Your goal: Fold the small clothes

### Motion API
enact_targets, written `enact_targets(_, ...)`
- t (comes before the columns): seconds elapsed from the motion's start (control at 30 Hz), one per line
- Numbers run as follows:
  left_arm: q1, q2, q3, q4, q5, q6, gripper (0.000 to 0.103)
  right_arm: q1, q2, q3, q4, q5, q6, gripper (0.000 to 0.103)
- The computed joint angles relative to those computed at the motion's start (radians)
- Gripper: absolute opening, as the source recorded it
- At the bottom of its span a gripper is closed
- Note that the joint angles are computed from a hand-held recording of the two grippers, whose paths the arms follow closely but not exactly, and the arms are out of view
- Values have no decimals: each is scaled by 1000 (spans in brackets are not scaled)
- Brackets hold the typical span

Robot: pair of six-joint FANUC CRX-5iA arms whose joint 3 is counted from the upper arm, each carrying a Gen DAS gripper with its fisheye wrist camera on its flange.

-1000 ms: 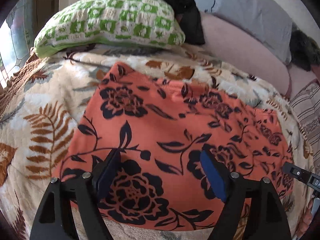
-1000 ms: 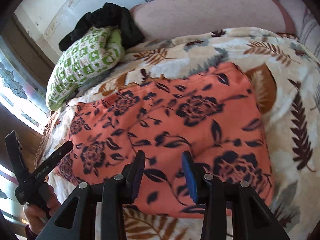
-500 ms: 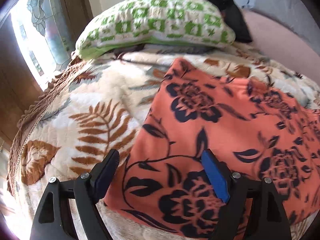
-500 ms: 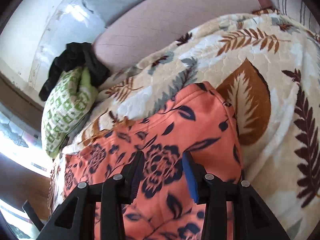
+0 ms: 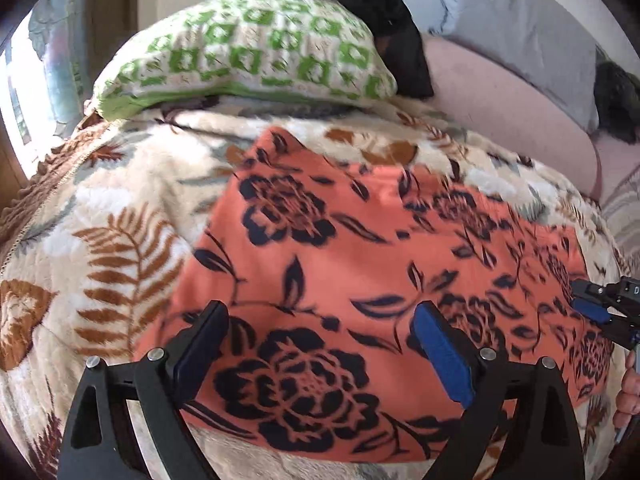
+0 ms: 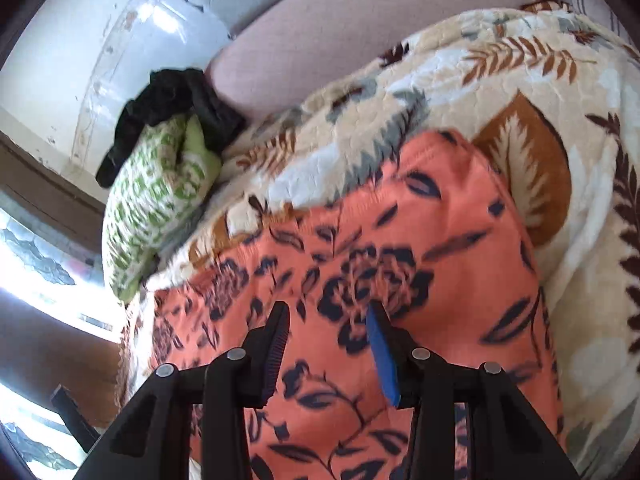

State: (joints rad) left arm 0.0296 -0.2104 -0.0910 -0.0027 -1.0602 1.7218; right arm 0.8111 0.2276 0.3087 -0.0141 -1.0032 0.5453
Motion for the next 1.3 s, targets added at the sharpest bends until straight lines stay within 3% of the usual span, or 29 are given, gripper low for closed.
enact_targets(0.07,-78,30,40,-135,-54,39,95,29,-4,-30,-12,-73,-3,38)
enact_targets(0.13,-110,23,46,-188,-49,51,95,77,-64,-132,80,-12,-34,38)
enact_targets(0.3,51,-79,-71,41,-9,34,95,105,-169,-213,34,-37,-83,39)
enact_targets(0.43,139,-193,-160,105,-9,74,95,120,-247,-278,25,-22,-149,39)
enact_targets(0.53,180,-259,-216,144,12,68,95,146,-284,-314,117,14,-191,39)
enact_targets(0.6,174,-236,-194,93,-10,101,95,141,-288,-319,119,44,-191,39)
enact_targets(0.7,183,-170,-171,62,-49,113,95,104,-225,-254,25,-60,-157,39)
enact_targets(0.77,190,-182,-174,55,-39,121,95,79,-234,-274,-25,-34,-161,39)
enact_targets(0.87,245,-213,-213,152,-36,82,95,74,-270,-293,-30,6,-161,40)
enact_targets(0.93,297,-249,-258,247,-21,43,95,65,-292,-301,-63,27,-140,55)
enact_targets(0.97,315,-268,-276,285,-10,16,95,62,-305,-310,-74,41,-133,57)
enact_targets(1.07,338,-318,-305,336,53,-67,95,91,-348,-356,5,90,-152,57)
enact_targets(1.2,350,-276,-295,347,54,-78,95,99,-366,-375,35,125,-151,57)
enact_targets(1.3,363,-193,-262,335,-16,-37,93,79,-309,-333,-17,82,-157,53)
